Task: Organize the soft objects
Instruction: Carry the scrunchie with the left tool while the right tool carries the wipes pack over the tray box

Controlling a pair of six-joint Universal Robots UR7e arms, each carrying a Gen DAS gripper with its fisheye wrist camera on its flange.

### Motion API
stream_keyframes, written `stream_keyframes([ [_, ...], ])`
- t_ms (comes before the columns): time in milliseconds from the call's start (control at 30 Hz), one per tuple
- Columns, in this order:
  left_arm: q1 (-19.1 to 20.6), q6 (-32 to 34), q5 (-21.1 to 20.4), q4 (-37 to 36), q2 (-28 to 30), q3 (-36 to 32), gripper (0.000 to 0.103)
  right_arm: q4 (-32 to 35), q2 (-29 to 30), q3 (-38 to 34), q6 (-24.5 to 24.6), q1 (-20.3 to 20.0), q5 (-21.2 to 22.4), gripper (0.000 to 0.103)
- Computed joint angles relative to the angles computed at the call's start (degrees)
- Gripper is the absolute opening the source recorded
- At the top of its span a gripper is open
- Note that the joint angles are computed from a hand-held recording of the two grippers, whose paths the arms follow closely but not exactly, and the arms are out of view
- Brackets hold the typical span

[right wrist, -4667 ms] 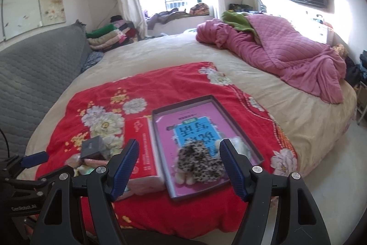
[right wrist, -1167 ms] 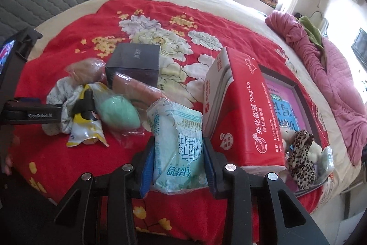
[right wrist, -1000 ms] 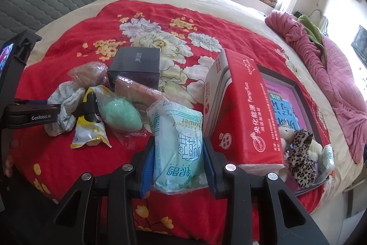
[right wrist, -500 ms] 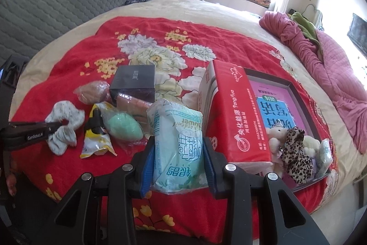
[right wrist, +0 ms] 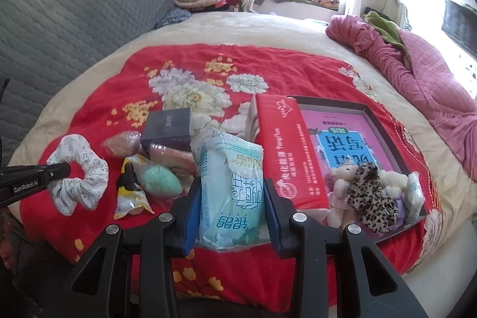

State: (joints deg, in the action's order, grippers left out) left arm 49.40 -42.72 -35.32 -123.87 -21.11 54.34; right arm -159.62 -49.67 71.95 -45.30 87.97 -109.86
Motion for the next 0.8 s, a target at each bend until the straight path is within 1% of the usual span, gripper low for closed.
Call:
stream_keyframes([
  [233, -2.8, 5.3, 0.8, -0.3, 3.1, -5.3, 0.008, 0.5, -2.2, 0.3, 2.5, -0.4, 2.0, 0.039],
  [500, -5.3, 11.1, -0.3, -0.1, 7.3, -12.9, 0.008, 1.2, -4.4, 0.3, 4.3, -1.2, 4.4, 0.039],
  [600, -6.0, 12.5, -0.7, 0.6, 9.2, -16.3, 0.008, 1.4, -5.2, -0.1, 5.4, -1.7, 5.5, 0.039],
  [800, -6.9, 15.2, -1.7, 3.7, 14.4, -25.4, 0.008, 2.1, -6.4, -1.8, 8.0, -2.8, 6.8, 0.039],
])
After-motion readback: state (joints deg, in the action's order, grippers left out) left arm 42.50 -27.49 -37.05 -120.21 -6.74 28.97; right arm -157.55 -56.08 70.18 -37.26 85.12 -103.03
